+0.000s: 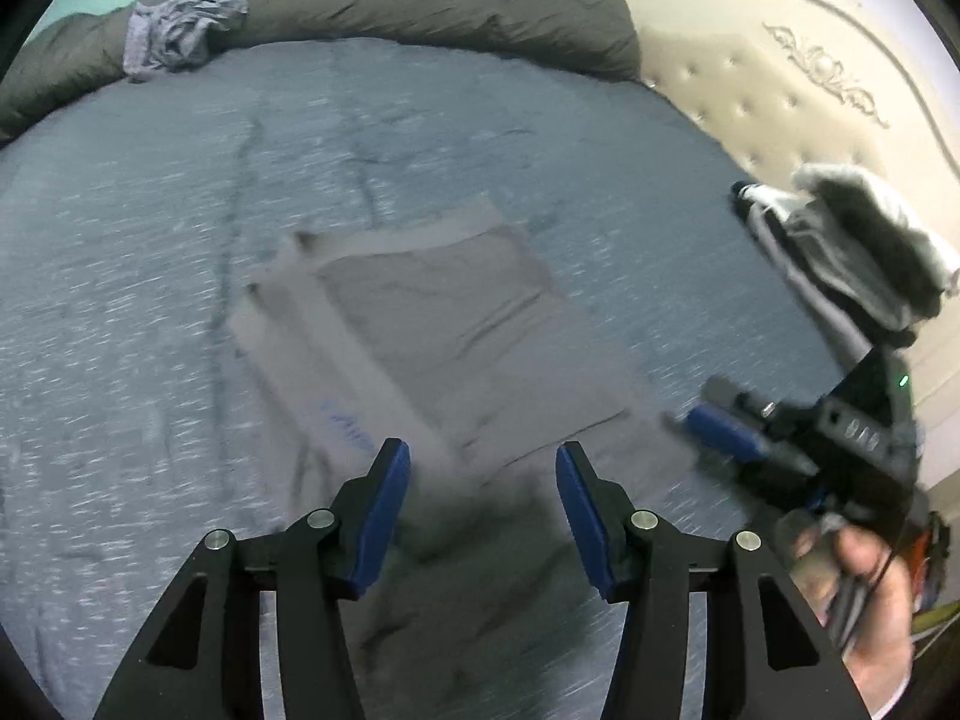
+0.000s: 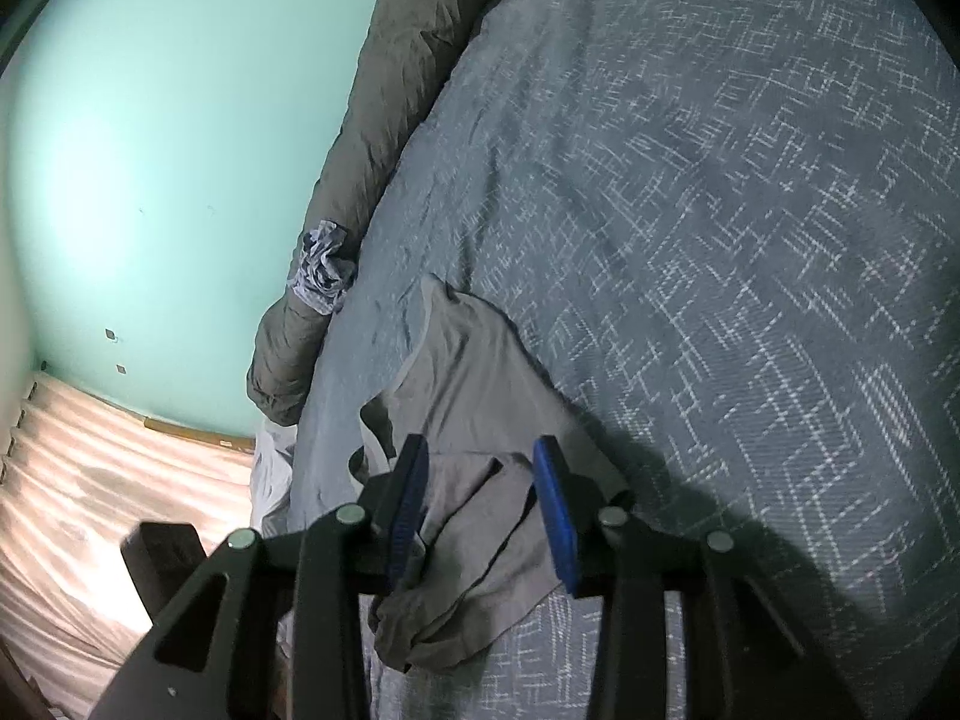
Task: Fold clothes
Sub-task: 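Lift the waistband with the left tool and fold it over the legs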
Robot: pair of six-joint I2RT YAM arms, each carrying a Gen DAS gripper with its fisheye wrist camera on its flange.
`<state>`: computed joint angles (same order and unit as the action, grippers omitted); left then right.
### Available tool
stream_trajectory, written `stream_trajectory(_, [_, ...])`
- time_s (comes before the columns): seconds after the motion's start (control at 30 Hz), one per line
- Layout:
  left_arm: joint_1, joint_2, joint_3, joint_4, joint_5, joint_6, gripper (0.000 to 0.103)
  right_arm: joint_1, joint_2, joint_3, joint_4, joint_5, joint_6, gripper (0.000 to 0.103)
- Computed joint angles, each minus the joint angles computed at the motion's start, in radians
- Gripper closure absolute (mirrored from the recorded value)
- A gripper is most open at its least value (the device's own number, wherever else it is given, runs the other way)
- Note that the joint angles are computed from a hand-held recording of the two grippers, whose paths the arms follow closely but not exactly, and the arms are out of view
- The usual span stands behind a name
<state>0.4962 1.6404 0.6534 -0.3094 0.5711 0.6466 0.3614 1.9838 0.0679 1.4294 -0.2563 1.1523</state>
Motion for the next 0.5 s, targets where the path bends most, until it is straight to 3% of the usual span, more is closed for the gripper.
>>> stream_trajectory(0.23, [0.027, 0.066, -0.035, 0.080, -0.045, 0.037, 0.048, -0.004, 0.024, -0.001, 0.033, -0.020, 0.005, 0.065])
stream_trajectory(0.5, [-0.058, 0.012, -0.124, 0.184, -0.117, 0.030, 0.048, -0.017, 0.059, -0.008, 0.075, -0.033, 0.010, 0.065])
